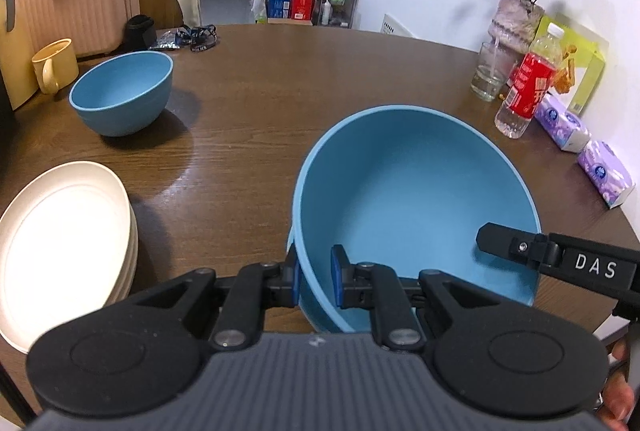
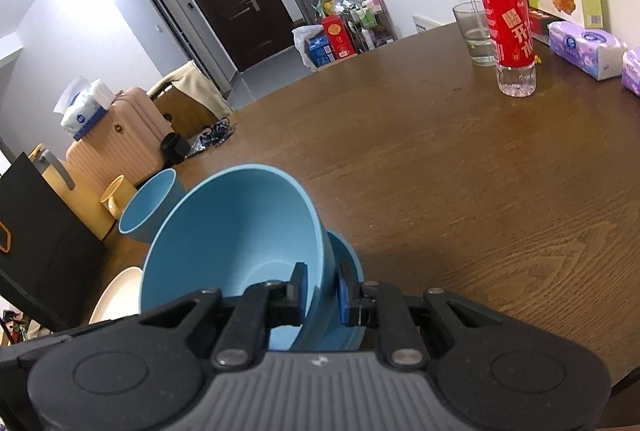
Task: Organize plates and bowls
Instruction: 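Lower the held bowl into the first light-blue bowl with both grippers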
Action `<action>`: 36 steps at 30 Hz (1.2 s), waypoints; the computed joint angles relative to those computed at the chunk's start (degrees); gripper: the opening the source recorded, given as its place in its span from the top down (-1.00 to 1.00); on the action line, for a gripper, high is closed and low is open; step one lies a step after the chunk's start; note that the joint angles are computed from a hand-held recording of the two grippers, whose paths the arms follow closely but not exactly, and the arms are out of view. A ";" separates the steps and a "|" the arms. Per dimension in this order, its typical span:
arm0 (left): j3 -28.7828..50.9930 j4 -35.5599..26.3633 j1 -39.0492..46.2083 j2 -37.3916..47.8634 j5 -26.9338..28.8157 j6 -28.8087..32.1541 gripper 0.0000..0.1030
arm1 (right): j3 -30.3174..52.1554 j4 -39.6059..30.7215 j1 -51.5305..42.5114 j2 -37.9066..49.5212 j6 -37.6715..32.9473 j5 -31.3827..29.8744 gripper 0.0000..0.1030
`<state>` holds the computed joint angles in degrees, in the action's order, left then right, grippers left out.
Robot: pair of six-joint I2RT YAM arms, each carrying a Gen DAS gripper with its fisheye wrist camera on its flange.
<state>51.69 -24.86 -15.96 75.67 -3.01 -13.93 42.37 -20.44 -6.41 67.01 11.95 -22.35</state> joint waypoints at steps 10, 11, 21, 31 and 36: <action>1.29 -1.59 -0.87 1.69 -1.31 0.06 0.70 | 0.70 -1.17 0.84 1.76 -2.01 1.28 0.71; 1.49 -1.80 -1.03 1.82 -1.50 0.00 0.70 | 0.80 -1.36 0.86 1.79 -2.23 1.36 0.71; 2.85 -2.88 -3.72 3.25 -5.04 0.81 0.70 | 1.25 -2.36 1.93 1.90 -3.25 3.29 0.72; 4.66 -4.85 -7.71 5.11 -11.37 4.63 0.70 | 2.73 -4.57 4.71 2.02 -6.39 8.13 0.72; 5.31 -5.34 -8.74 5.96 -13.83 6.15 0.69 | 3.69 -5.46 6.44 2.38 -7.79 10.58 0.72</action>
<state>57.00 -30.19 -24.70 81.63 -16.84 -7.78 46.06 -25.91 0.03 69.39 4.16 -11.76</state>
